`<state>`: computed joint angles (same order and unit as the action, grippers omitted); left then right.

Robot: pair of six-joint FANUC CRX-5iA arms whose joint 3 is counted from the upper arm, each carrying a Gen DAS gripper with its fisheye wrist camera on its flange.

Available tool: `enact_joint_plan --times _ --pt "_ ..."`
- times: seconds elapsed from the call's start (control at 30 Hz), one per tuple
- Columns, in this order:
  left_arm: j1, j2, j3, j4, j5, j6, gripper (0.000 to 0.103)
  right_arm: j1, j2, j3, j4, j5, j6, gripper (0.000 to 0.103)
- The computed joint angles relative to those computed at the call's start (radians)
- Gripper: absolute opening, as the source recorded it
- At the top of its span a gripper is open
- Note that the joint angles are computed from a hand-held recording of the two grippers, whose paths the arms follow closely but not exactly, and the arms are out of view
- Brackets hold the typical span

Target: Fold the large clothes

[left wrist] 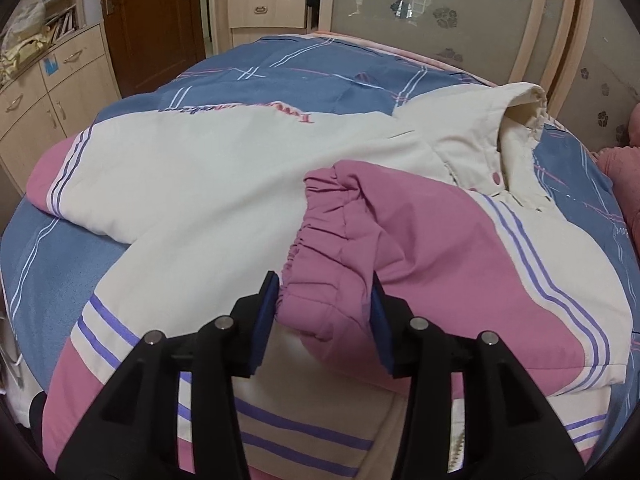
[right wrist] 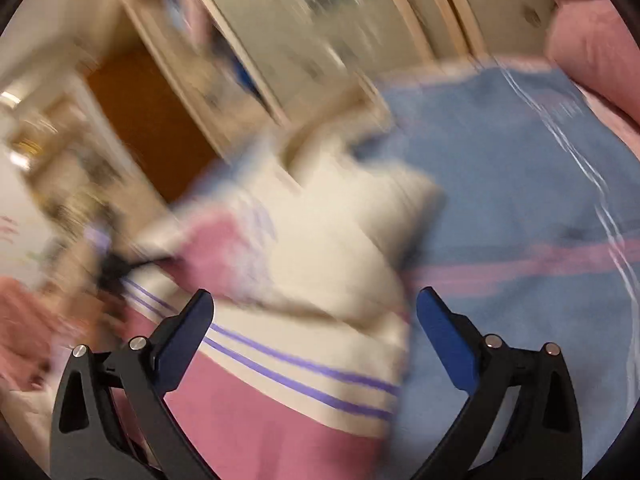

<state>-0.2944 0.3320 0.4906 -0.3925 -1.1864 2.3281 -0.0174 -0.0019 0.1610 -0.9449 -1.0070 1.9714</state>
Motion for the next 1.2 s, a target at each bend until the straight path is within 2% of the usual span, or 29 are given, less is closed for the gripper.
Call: enact_joint_plan --times 0.03,0.1,0.17,0.2,0.23,0.27,0.3,0.33,0.37,0.43,0.47,0.5,0.53,0.57,0.6,0.63,0.67,0.73,0.77,0.8,0.83,0.9,0.97,1.0,1.07,1.2 --pt "-0.001 -0.001 0.000 -0.004 -0.001 0.003 0.045 0.001 0.004 0.001 -0.032 0.020 -0.009 0.091" --pt "-0.010 0.000 0.007 -0.026 -0.015 0.010 0.045 0.016 0.032 0.021 -0.052 0.027 -0.054 0.064" --pt "-0.021 0.005 0.017 -0.052 -0.032 0.007 0.045 0.031 0.111 0.090 -0.072 -0.013 -0.141 0.056" --pt "-0.026 0.008 0.023 -0.066 -0.042 0.005 0.045 0.063 0.138 0.117 -0.018 -0.007 -0.218 0.056" --pt "-0.028 0.008 0.025 -0.073 -0.047 0.005 0.045 0.107 0.183 0.158 0.088 -0.020 -0.342 0.056" --pt "-0.028 0.009 0.026 -0.074 -0.050 0.004 0.045 0.146 0.235 0.205 0.212 -0.073 -0.459 0.056" --pt "-0.025 0.009 0.024 -0.068 -0.047 0.002 0.046 0.170 0.264 0.225 0.285 -0.115 -0.529 0.046" --pt "-0.025 0.011 0.026 -0.069 -0.050 0.002 0.046 0.164 0.295 0.247 0.304 -0.167 -0.582 0.036" --pt "-0.028 0.016 0.031 -0.077 -0.057 0.001 0.046 0.138 0.296 0.242 0.272 -0.174 -0.601 0.022" --pt "-0.031 0.020 0.033 -0.082 -0.060 0.000 0.046 0.035 0.286 0.228 0.113 -0.200 -0.572 0.023" --pt "-0.032 0.020 0.033 -0.085 -0.062 0.001 0.046 0.009 0.253 0.193 0.092 -0.157 -0.541 0.026" --pt "-0.034 0.013 0.027 -0.085 -0.055 0.005 0.046 0.006 0.220 0.162 0.109 -0.108 -0.528 0.046" --pt "-0.039 0.000 0.017 -0.095 -0.043 0.015 0.046 0.024 0.168 0.111 0.179 -0.019 -0.543 0.066" --pt "-0.056 -0.020 0.006 -0.130 -0.027 0.037 0.046 0.060 0.112 0.048 0.271 0.092 -0.578 0.094" --pt "-0.079 -0.032 0.006 -0.177 -0.021 0.058 0.049 0.083 0.077 0.007 0.314 0.157 -0.578 0.095" --pt "-0.097 -0.037 0.012 -0.212 -0.024 0.069 0.057 0.093 0.065 0.000 0.318 0.177 -0.556 0.095" --pt "-0.122 -0.042 0.019 -0.258 -0.026 0.081 0.061 0.101 0.062 -0.001 0.305 0.187 -0.536 0.095" --pt "-0.144 -0.050 0.022 -0.280 0.002 0.063 0.063 0.124 0.077 0.011 0.299 0.197 -0.535 0.091" --pt "-0.144 -0.048 0.022 -0.265 0.018 0.040 0.063 0.142 0.091 0.025 0.311 0.183 -0.532 0.083" --pt "-0.144 -0.038 0.029 -0.243 0.027 0.007 0.059 0.154 0.107 0.042 0.340 0.169 -0.535 0.076" --pt "-0.143 -0.026 0.039 -0.227 0.026 -0.019 0.049 0.197 0.109 0.035 0.422 0.170 -0.560 0.073" --pt "-0.138 0.011 0.061 -0.179 0.012 -0.084 0.039 0.300 0.112 -0.004 0.651 0.192 -0.647 0.069" --pt "-0.130 0.059 0.098 -0.140 -0.026 -0.138 0.037 0.366 0.147 0.001 0.810 0.165 -0.724 0.069" --pt "-0.114 0.099 0.126 -0.095 -0.069 -0.170 0.036 0.387 0.172 0.011 0.874 0.119 -0.753 0.069" --pt "-0.084 0.120 0.118 -0.022 -0.083 -0.187 0.036 0.404 0.209 0.025 0.943 0.078 -0.791 0.069" --pt "-0.079 0.084 0.081 -0.016 -0.041 -0.162 0.036 0.419 0.196 -0.011 0.976 0.147 -0.802 0.069"
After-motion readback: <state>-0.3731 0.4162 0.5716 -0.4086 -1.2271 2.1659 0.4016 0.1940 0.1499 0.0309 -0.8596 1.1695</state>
